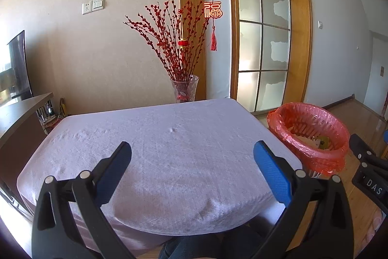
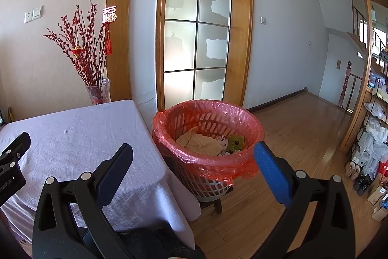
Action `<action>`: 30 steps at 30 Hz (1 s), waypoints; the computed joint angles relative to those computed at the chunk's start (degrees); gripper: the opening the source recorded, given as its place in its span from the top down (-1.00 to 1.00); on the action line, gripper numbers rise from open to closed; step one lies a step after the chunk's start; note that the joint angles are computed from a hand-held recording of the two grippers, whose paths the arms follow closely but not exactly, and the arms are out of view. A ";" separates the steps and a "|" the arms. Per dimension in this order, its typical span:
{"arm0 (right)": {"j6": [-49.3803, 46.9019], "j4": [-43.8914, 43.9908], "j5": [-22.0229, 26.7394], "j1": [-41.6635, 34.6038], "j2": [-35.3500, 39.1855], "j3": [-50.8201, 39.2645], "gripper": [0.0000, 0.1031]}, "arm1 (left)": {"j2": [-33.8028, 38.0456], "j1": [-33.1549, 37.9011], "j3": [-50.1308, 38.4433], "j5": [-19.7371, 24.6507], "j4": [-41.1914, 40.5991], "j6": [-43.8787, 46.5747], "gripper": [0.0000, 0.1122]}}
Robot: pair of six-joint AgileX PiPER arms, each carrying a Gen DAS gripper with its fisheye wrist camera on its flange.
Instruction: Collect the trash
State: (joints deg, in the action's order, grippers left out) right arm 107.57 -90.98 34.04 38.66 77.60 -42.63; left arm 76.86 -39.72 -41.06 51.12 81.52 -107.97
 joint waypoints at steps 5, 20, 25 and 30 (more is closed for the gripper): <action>2.19 -1.89 1.79 0.96 -1.16 1.50 -0.93 | -0.05 -2.09 0.39 2.59 0.15 -1.39 -0.76; 0.79 -0.47 2.03 1.43 -2.34 1.98 -0.93 | -0.64 -2.79 1.15 3.08 -1.02 -2.14 -0.76; 0.03 0.28 2.26 1.92 -2.07 1.59 -0.93 | -0.79 -1.91 0.85 2.12 -2.10 -1.26 -0.76; -0.27 0.59 2.24 2.05 -1.86 1.21 -0.93 | -0.83 -2.31 0.91 2.74 -1.94 -1.82 -0.76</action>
